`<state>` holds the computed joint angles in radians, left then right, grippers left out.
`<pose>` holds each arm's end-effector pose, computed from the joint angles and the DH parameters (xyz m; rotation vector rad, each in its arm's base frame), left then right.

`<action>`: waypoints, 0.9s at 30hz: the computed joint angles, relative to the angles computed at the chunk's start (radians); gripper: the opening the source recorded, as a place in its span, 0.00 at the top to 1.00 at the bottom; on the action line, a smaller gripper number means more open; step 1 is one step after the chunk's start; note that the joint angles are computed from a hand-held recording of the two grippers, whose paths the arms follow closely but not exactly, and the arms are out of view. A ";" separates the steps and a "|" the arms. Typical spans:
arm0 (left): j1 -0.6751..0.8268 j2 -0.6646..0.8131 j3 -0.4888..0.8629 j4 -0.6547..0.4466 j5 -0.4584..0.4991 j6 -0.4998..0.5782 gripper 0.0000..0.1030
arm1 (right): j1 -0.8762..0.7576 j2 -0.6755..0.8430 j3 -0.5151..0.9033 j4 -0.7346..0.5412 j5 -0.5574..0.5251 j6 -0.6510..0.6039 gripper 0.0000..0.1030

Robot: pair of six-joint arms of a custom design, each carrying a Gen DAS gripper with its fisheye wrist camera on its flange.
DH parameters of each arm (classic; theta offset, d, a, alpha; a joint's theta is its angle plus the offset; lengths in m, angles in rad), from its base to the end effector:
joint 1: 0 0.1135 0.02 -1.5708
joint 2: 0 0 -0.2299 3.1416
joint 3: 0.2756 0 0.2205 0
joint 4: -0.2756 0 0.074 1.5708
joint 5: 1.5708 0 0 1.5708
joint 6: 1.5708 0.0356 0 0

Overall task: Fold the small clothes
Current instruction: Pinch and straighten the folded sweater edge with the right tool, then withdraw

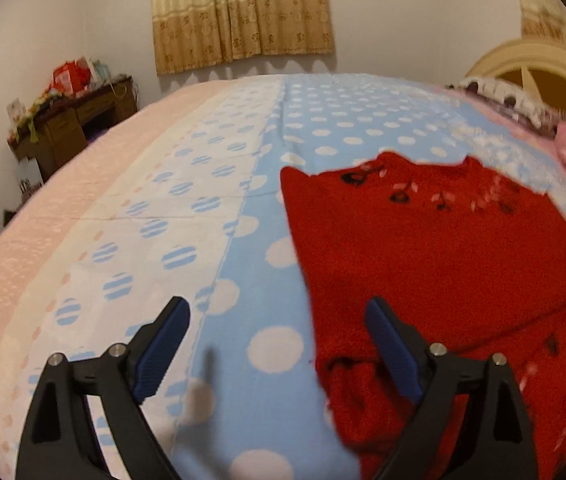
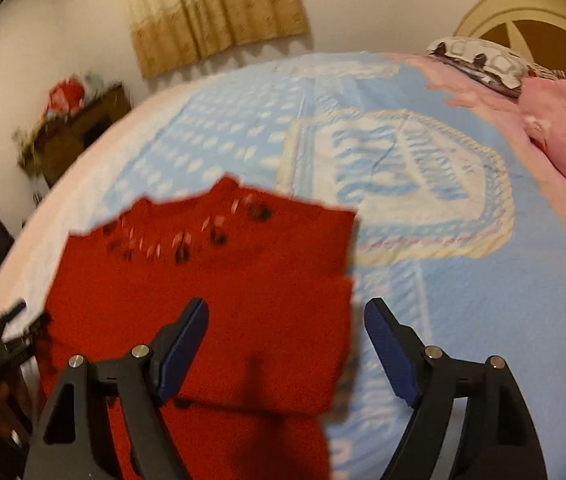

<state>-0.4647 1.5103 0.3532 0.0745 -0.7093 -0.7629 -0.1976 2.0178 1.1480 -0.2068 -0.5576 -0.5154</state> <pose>0.1836 -0.0661 0.0836 -0.5573 2.2667 0.3702 0.3484 -0.0505 0.1056 -0.5642 2.3989 0.4430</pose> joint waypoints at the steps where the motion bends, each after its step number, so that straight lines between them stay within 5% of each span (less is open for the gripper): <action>1: -0.001 0.020 0.008 -0.003 -0.005 0.004 0.10 | 0.007 0.025 0.001 -0.010 0.011 -0.012 0.37; 3: 0.002 0.023 0.007 0.000 0.000 0.001 0.10 | 0.015 0.056 -0.017 0.020 0.092 0.004 0.54; 4: 0.004 0.024 0.008 -0.002 0.002 0.001 0.09 | 0.008 0.087 -0.009 0.037 0.109 0.016 0.55; 11: -0.020 0.014 0.010 -0.031 0.008 0.000 0.08 | -0.046 0.112 0.027 -0.010 0.040 0.008 0.53; 27: -0.314 -0.257 0.035 -0.447 -0.139 -0.286 0.08 | -0.174 -0.208 -0.269 -0.066 -0.065 -0.191 0.45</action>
